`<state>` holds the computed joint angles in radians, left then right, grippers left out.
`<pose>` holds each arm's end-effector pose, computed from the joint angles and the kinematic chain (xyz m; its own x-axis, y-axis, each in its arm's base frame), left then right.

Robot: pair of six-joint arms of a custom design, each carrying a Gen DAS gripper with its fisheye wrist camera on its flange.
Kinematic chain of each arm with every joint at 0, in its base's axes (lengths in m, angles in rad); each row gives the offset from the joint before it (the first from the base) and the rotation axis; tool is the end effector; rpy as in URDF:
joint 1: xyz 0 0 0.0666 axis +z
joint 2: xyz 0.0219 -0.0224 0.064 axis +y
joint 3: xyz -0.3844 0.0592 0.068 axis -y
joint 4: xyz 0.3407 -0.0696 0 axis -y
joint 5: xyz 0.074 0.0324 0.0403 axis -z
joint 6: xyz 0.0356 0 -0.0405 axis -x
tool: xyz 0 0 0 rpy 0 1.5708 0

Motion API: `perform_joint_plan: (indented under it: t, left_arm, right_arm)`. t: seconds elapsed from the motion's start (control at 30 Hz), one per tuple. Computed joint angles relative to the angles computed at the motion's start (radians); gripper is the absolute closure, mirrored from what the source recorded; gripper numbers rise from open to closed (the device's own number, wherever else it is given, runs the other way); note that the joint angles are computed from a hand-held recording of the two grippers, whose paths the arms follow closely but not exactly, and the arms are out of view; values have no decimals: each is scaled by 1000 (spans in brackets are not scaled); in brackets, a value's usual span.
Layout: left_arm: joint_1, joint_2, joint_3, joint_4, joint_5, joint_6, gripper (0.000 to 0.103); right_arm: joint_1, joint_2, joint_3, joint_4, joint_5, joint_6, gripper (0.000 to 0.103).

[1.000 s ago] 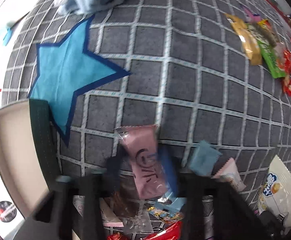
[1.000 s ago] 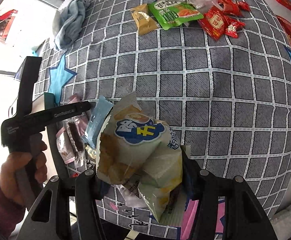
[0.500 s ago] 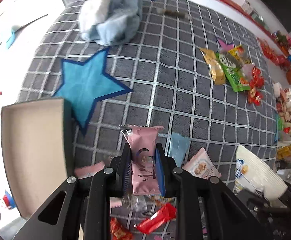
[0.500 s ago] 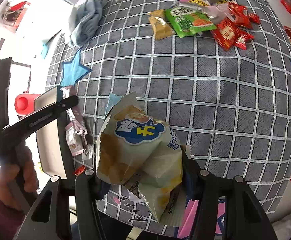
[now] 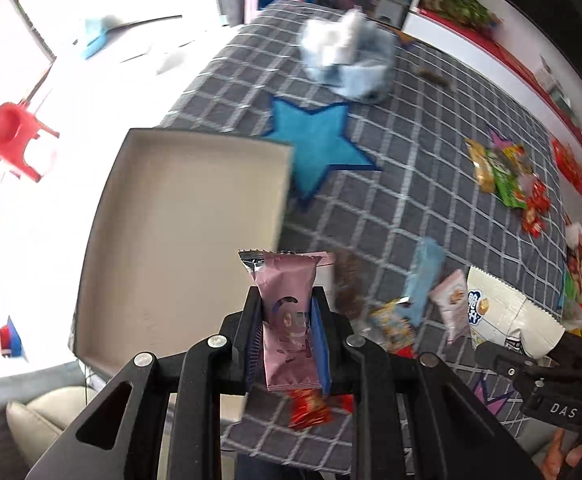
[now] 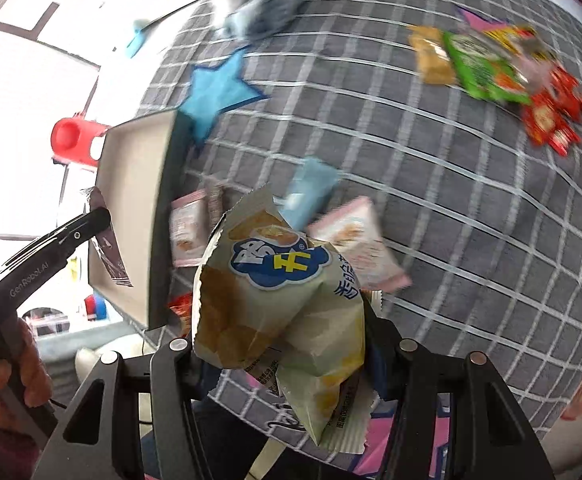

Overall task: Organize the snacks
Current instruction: 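Carry both snacks over the beige box and open both tools to drop them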

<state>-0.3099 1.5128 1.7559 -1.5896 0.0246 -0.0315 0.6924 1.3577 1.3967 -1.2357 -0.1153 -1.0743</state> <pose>0.4019 -0.1300 0.4934 -0.9183 0.3271 -0.2231 0.3392 0.9406 -0.0170 0.2957 0.2501 0.4321 -0.9273 0.3656 -0.0799 0.3125 0.8739 0.3723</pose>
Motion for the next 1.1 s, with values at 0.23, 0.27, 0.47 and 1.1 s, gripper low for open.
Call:
perform_joint_plan:
  t: [0.23, 0.27, 0.47, 1.1]
  left_arm:
    - [147, -13, -17, -9, 8, -98, 78]
    - [173, -8, -17, -11, 11, -125, 78]
    - [257, 25, -12, -15, 26, -237, 78]
    - [358, 83, -26, 38, 47, -405, 30]
  right_arm:
    - [60, 166, 182, -15, 9, 13, 45]
    - [69, 187, 207, -16, 9, 7, 45]
    - [111, 331, 392, -43, 20, -23, 45]
    - [136, 627, 805, -257, 5, -31, 9]
